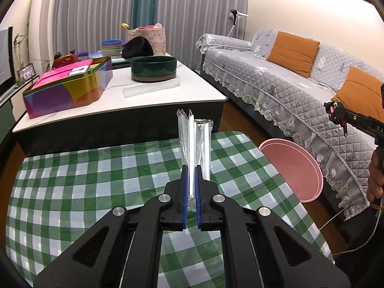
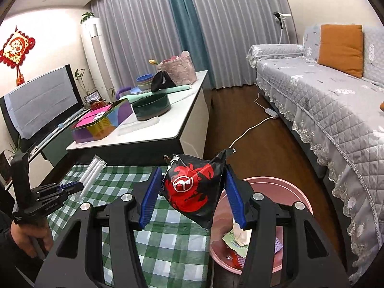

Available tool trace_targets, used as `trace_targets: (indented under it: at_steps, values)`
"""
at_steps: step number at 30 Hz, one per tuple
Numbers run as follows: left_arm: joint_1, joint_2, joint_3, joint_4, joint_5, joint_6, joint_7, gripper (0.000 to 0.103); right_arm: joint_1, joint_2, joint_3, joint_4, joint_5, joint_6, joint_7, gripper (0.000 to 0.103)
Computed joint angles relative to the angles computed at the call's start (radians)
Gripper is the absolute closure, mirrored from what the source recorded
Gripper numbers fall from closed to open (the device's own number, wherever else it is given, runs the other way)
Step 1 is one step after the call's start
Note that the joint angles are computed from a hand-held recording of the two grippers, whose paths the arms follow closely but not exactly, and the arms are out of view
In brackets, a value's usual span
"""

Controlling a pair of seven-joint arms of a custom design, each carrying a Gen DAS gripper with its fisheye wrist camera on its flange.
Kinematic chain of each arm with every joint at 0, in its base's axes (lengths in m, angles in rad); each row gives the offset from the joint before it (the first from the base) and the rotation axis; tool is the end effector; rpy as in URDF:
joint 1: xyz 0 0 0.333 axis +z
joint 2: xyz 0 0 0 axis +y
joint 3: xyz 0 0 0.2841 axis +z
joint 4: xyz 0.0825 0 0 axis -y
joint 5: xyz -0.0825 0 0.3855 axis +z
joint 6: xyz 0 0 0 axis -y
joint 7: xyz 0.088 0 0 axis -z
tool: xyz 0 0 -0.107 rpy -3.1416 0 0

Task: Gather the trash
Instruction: 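Carry the straw pack and red-black wrapper over the pink bin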

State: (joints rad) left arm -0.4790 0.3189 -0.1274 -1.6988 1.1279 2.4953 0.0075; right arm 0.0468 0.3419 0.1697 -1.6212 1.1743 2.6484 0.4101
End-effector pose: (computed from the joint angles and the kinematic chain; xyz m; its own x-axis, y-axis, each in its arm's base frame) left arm 0.5574 -0.3831 0.4289 0.1599 -0.9845 0.0726 -0.5820 -0.1535 -0.7986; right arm 0.6816 0.1103 0.4610 0.5546 -0.7883 -0.2664 -0.5378 -0.0953 -0.8377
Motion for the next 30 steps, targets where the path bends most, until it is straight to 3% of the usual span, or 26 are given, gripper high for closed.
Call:
trace_targets:
  at_steps: [18, 30]
  values:
    - [-0.017, 0.055, 0.012, 0.081, 0.011, 0.007, 0.007, 0.098, -0.003, 0.039, 0.018, 0.037, -0.061, 0.139, 0.037, 0.05]
    - [-0.076, 0.247, 0.064, 0.327, -0.107, 0.063, 0.154, 0.098, -0.021, 0.104, 0.031, 0.081, -0.223, 0.188, 0.163, 0.05]
